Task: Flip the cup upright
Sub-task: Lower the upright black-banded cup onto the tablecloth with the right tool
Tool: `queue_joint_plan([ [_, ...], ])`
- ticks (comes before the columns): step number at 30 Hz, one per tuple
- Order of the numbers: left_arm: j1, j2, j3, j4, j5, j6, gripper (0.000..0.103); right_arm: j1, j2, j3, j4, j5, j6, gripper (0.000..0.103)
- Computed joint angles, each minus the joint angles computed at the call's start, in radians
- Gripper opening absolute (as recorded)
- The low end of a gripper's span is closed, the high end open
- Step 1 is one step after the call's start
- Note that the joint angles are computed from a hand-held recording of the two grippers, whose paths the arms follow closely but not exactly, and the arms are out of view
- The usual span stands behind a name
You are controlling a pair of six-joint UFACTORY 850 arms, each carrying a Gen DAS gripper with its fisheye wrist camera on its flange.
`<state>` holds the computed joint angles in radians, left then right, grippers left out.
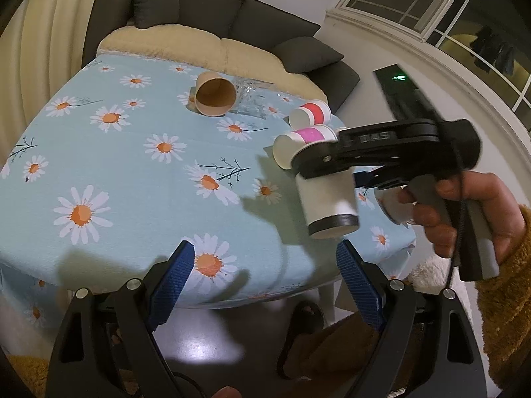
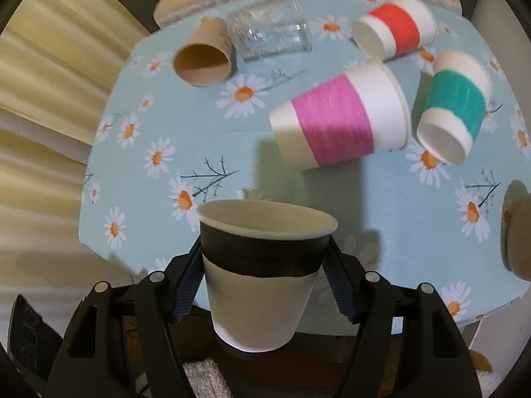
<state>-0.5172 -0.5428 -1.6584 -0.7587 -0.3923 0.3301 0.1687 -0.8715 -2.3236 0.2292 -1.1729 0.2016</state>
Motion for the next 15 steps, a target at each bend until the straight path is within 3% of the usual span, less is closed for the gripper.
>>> queue_joint_plan([
  [5, 0.002, 0.003, 0.007, 0.016, 0.021, -0.027, 0.085, 0.0, 0.156, 0.232, 0.042, 0.243, -0.116, 0.067],
  [12, 0.005, 0.015, 0.025, 0.007, 0.058, -0.038, 0.085, 0.031, 0.362, 0.566, 0.147, 0.683, -0.339, 0.067],
  [15, 0.008, 0.017, 0.028, 0.007, 0.07, -0.049, 0.085, 0.056, 0.444, 0.712, 0.186, 0.921, -0.453, 0.067],
])
